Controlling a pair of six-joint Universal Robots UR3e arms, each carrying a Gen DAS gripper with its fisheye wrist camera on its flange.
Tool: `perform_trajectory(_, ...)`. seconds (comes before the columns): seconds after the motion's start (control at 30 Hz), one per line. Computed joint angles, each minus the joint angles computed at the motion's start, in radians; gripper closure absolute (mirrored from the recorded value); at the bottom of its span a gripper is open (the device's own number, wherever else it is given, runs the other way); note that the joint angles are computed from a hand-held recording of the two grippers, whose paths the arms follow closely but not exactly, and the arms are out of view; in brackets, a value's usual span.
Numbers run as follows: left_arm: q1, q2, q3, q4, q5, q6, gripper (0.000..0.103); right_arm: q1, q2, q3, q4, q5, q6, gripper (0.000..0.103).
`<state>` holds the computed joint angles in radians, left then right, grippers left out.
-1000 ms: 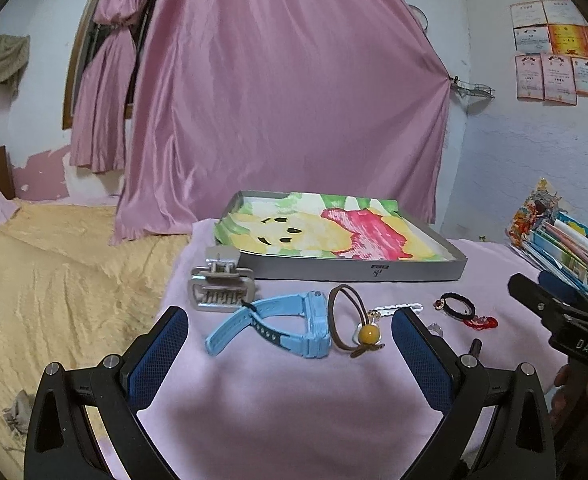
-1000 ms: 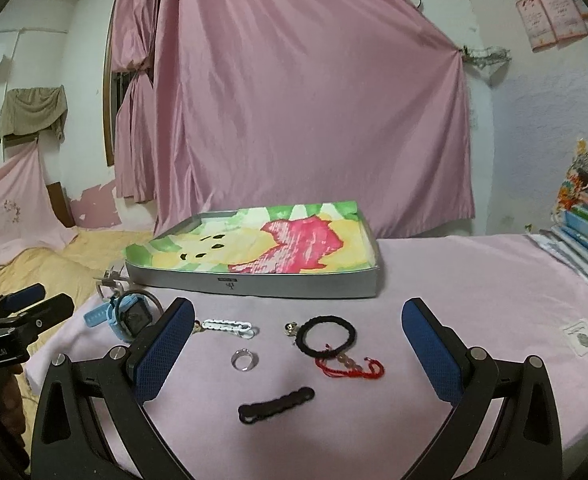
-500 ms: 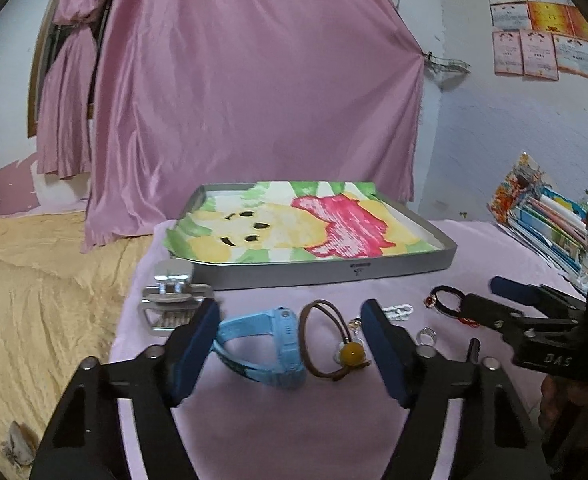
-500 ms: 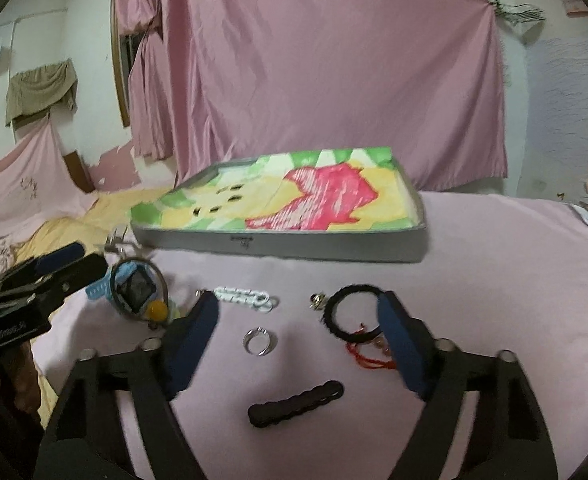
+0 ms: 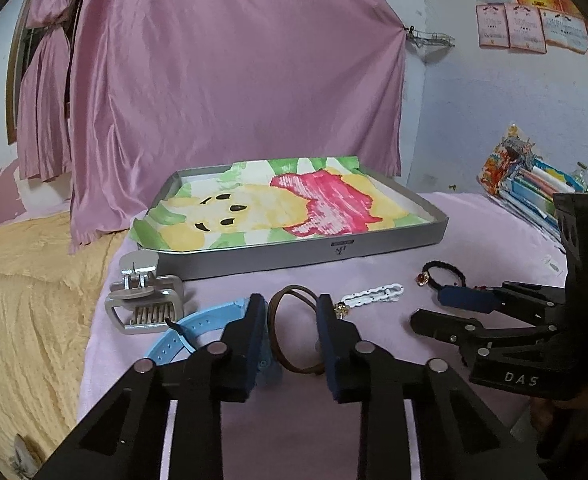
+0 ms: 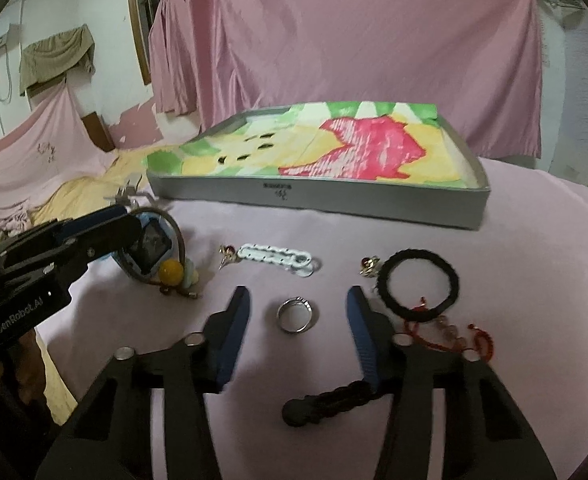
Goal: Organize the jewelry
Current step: 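Grasp the brown cord bracelet with the left tool while the right tool grasps the silver ring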
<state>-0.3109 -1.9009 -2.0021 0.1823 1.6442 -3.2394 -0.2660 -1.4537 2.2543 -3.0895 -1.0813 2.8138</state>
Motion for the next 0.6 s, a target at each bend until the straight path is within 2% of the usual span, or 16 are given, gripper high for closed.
perform_trajectory(0.2, -0.002, -0.002, 0.018, -0.03, 0.009, -0.001, 0.089, 0.028, 0.011, -0.024, 0.026, -0.04, 0.002, 0.063)
perform_trajectory(0.23, -0.002, -0.004, 0.024, -0.035, 0.012, -0.001, 0.093, 0.03, 0.011, -0.026, 0.027, -0.043, 0.002, 0.063)
perform_trajectory(0.4, 0.0, -0.005, 0.027, -0.035, 0.008, -0.013, 0.099, 0.027, 0.013, -0.029, 0.018, -0.059, 0.014, 0.076)
perform_trajectory(0.47, 0.003, -0.002, 0.023, -0.025, 0.001, -0.018, 0.1, 0.018, 0.014, -0.03, 0.021, -0.051, 0.01, 0.085)
perform_trajectory(0.6, 0.018, 0.011, 0.019, -0.021, -0.046, -0.036, 0.1, -0.008, 0.011, -0.018, 0.022, -0.007, 0.005, 0.085)
